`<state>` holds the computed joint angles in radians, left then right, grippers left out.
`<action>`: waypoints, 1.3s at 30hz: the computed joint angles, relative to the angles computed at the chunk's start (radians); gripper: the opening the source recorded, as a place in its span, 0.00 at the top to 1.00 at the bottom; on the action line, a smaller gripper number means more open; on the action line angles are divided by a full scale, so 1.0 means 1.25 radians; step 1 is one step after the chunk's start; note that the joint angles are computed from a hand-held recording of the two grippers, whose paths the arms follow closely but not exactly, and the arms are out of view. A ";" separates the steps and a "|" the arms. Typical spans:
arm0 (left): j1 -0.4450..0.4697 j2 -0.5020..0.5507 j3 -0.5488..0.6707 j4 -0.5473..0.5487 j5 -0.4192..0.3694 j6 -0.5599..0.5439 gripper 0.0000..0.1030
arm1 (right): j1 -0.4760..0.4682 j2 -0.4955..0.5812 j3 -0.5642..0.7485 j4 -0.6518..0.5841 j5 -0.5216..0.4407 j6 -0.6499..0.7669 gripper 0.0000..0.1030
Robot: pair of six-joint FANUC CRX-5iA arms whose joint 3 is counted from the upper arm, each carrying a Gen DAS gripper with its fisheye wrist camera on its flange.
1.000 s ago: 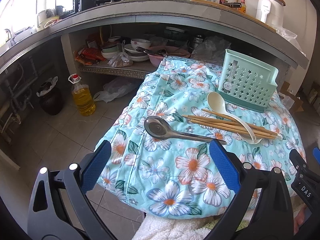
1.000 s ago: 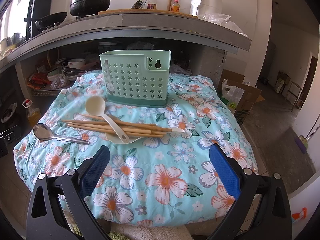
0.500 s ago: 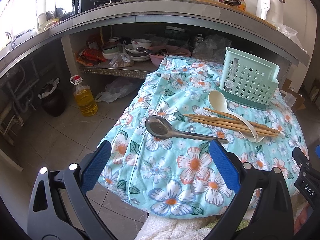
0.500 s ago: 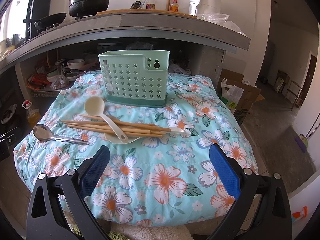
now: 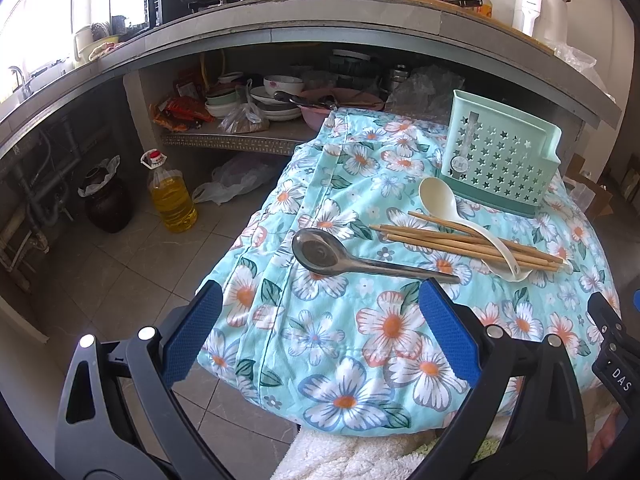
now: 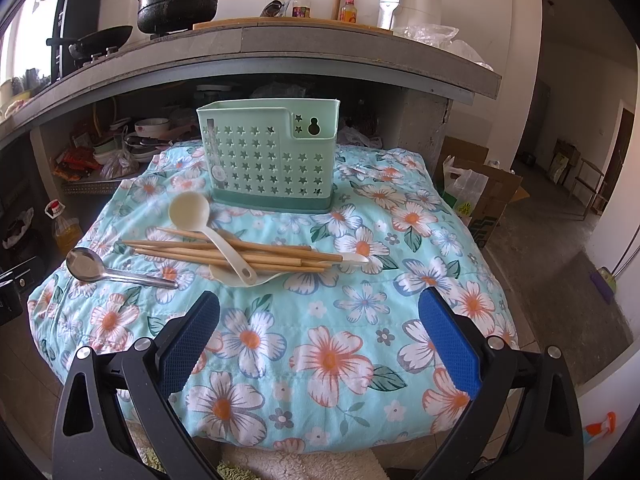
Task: Organize utensils
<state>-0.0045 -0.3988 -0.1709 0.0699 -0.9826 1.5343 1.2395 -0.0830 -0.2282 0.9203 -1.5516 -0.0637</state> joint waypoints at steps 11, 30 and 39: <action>0.001 -0.001 0.001 -0.009 -0.012 -0.007 0.08 | 0.000 -0.001 -0.003 -0.005 0.004 -0.006 0.06; 0.101 -0.049 -0.166 0.358 0.115 -0.256 0.08 | -0.030 -0.014 -0.050 0.053 0.118 0.028 0.06; 0.113 -0.018 -0.239 0.544 0.133 -0.452 0.08 | -0.063 -0.021 -0.068 0.001 0.284 0.056 0.06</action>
